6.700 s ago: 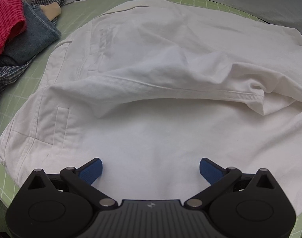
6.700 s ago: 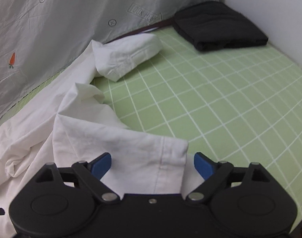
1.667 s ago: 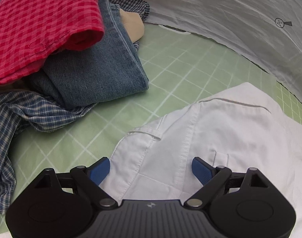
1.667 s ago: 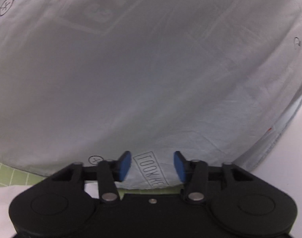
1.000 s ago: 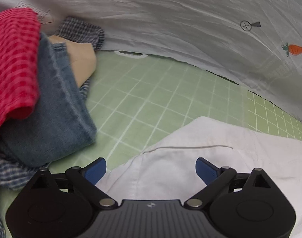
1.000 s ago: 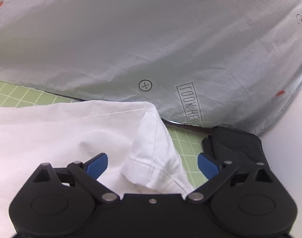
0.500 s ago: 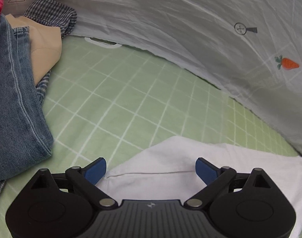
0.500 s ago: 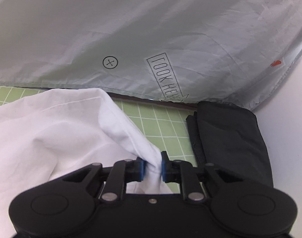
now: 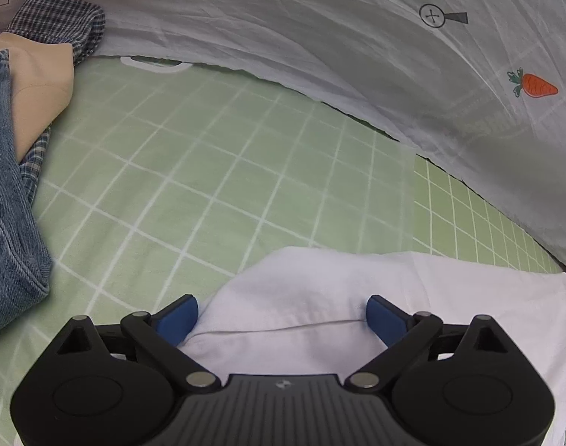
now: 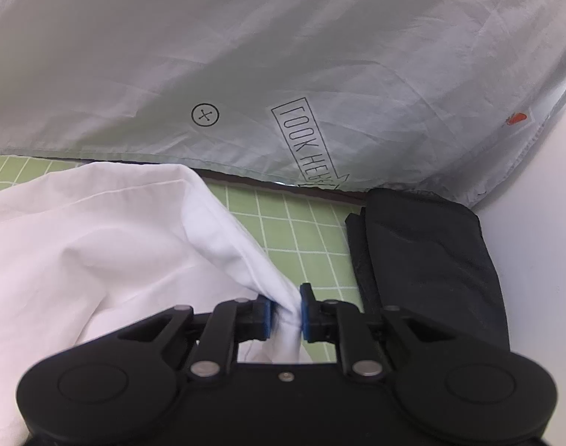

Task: Fold clothes

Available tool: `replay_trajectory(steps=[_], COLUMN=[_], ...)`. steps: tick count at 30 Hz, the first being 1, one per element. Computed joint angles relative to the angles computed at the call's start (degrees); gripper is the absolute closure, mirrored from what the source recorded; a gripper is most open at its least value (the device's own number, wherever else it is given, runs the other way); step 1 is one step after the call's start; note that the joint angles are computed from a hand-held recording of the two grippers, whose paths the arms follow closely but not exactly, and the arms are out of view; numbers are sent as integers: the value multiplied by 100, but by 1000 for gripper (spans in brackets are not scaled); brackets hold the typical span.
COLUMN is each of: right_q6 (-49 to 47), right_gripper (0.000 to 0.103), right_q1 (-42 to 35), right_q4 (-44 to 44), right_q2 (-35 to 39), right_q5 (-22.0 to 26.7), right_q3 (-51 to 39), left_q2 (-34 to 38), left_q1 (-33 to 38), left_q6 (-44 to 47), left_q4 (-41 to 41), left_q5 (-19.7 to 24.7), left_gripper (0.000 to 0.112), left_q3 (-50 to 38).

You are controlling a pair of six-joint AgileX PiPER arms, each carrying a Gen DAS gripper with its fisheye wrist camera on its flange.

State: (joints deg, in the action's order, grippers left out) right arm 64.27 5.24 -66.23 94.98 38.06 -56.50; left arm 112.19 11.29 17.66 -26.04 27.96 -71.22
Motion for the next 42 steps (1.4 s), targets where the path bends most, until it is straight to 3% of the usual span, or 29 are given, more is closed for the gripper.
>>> replay_trajectory(steps=[1, 3, 5, 6, 12, 18, 21, 24, 27, 28, 29, 30, 32, 33, 34, 35, 36, 42], right_q6=[66, 428, 723, 854, 1020, 160, -327, -397, -312, -439, -794, -1030, -1165, -888, -570, -175, 67, -53], right_gripper=[92, 93, 94, 94, 95, 95, 95, 95, 94, 79, 46, 34, 33, 31, 20, 10, 9, 15], right_q1=[33, 166, 279, 336, 571, 1089, 1226, 843, 328, 139, -18, -109, -126, -135, -162, -220, -277, -1195], right_q4=[-121, -612, -1012, -1197, -1859, -1893, -2014, -2483, -2634, -2429, -2198, -1880, -1220, -881, -488, -323, -167, 1728], right_q2=[-52, -220, -443, -555, -1881, -3193, -3266, -2651, -1320, -747, -174, 399, 1113, 1127, 951, 722, 573, 396], right_q5=[15, 165, 388, 511, 1267, 2235, 2345, 1720, 837, 520, 303, 316, 516, 499, 429, 264, 203, -809], right_q3=[52, 244, 437, 531, 1148, 1425, 1217, 642, -587, -1159, -1732, -2305, -3124, -3189, -3026, -2633, -2270, -790], left_q2=[-50, -175, -444, -642, -2270, -4022, -4337, -3977, -3086, -2632, -2147, -1670, -1169, -1202, -1361, -1482, -1573, -1971], left_q1=[-64, -165, -271, -369, -808, -896, -900, -958, -812, -780, -835, -925, -1080, -1110, -1089, -1098, -1124, -1442], left_q6=[-114, -200, -196, -403, -2576, -4486, -4737, -5219, -5586, -5822, -6221, -6550, -6916, -7216, -7432, -7418, -7244, -6124], left_q4=[214, 418, 348, 532, 2208, 3648, 3889, 4700, 5073, 5261, 5679, 6064, 6406, 6538, 6582, 6498, 6311, 5184], left_q5=[-45, -116, -278, -429, -988, -664, -541, -711, -1044, -1009, -777, -441, 111, 114, -90, -218, -275, -484], left_gripper=[39, 73, 90, 93, 96, 96, 97, 97, 94, 91, 82, 80, 81, 79, 73, 58, 49, 49], left_q3=[36, 151, 438, 628, 1686, 2230, 2194, 1967, 1547, 1303, 973, 592, 133, 212, 456, 666, 834, 1742])
